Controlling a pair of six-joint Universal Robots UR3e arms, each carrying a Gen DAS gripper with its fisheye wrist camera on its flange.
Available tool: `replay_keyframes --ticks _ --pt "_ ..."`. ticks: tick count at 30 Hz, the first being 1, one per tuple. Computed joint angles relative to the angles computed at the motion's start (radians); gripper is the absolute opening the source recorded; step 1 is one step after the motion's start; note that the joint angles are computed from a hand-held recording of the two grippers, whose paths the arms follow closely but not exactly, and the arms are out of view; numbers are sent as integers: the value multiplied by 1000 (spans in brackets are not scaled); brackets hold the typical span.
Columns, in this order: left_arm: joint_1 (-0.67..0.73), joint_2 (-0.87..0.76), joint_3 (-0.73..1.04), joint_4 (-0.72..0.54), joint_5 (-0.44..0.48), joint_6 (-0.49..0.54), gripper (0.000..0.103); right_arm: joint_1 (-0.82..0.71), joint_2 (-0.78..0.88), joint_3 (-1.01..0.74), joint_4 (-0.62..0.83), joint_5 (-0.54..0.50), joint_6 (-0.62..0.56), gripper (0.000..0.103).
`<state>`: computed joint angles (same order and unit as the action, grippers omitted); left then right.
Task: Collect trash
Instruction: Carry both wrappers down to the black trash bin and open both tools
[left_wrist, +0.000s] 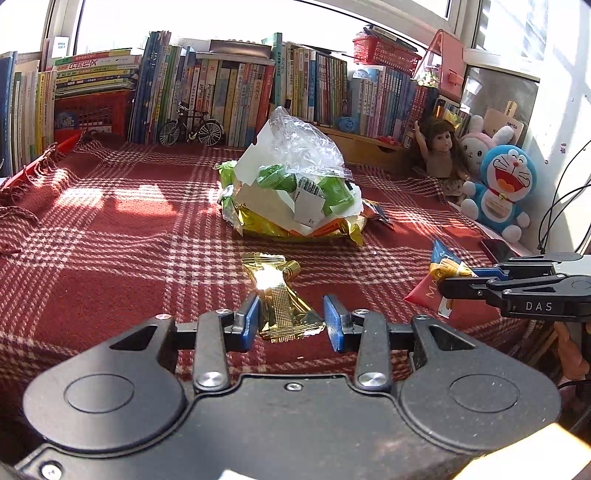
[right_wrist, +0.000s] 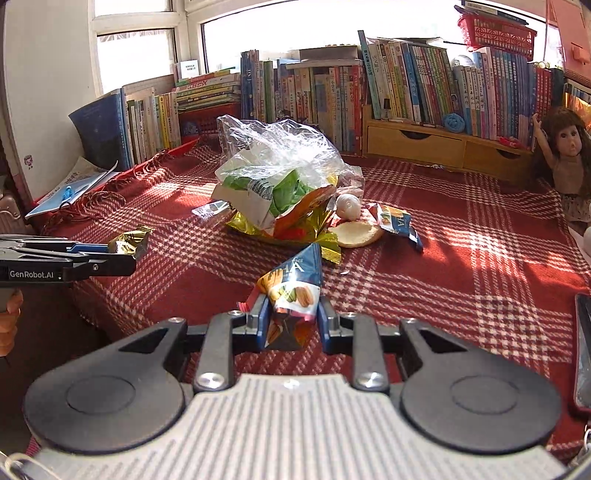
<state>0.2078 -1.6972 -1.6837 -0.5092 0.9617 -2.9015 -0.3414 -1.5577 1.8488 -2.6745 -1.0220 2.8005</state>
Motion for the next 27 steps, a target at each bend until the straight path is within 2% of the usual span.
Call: replay_keyframes --ticks 4,6,12,17,22,27 --pt "17 105 -105 -73 -18 122 36 3 -68 74 98 47 -91 32" --pt "21 151 -143 -149 -15 198 36 13 -87 96 150 54 -132 32" --pt "17 163 -168 -377 20 340 36 79 -60 126 264 -4 -194 32" --pt "12 64 -121 -504 60 357 36 109 -17 136 296 -53 -192 33" --pt "10 31 -138 -476 97 334 36 134 16 142 301 -104 -164 33" --pt "36 57 -134 -540 85 356 36 150 25 138 312 -131 -149 33"
